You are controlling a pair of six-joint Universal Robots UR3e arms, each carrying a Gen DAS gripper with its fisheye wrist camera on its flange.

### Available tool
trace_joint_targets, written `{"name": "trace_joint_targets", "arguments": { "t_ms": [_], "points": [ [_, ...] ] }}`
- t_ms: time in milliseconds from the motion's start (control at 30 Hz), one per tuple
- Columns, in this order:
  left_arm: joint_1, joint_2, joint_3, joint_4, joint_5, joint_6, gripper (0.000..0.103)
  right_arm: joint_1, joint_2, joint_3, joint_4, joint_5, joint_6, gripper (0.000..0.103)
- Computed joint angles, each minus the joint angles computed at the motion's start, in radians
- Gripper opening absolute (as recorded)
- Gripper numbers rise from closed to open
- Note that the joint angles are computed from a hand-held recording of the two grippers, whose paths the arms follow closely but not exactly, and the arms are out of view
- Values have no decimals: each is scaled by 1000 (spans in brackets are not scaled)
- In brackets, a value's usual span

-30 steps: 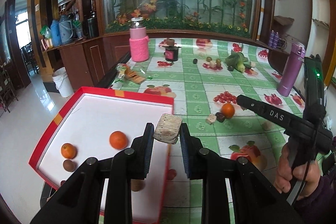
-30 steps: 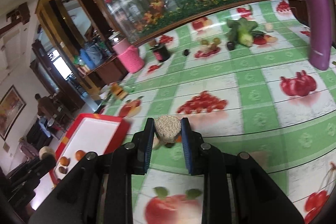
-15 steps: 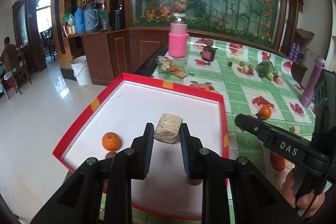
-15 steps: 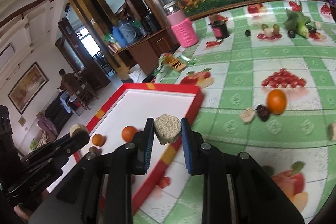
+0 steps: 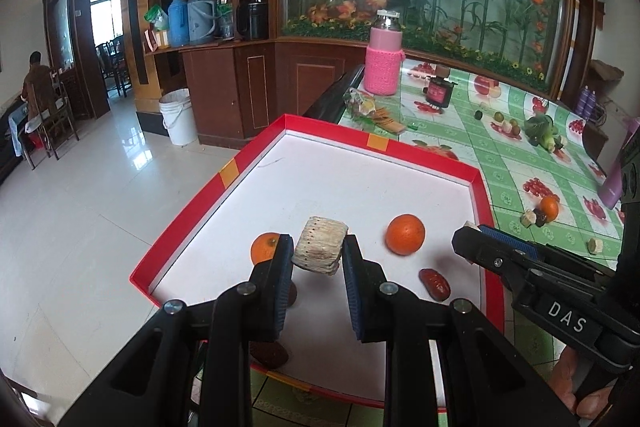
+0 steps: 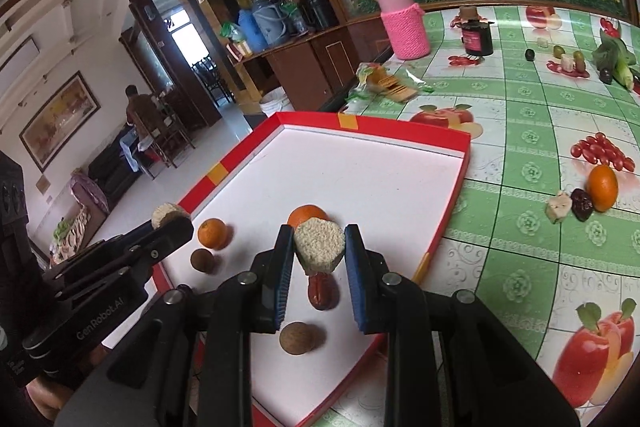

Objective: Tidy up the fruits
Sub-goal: 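Carry both beige cubes over the white tray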

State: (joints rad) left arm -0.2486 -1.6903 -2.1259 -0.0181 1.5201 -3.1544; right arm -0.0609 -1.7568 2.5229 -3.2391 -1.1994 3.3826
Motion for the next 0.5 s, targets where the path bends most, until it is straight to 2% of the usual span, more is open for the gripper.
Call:
{"name": "trace_joint_targets", "arguments": {
  "t_ms": [133,333,500],
  "points": [
    [15,8,-12,12,-2,4,24,35,38,-19,-30,-29,0,28],
    [22,-4,-10,12,0,2,24,-34,37,13,-34,43,0,28],
    [21,-8,-9,8,0,5,24,-25,44,9,-36,44,-6,28]
  ]
}}
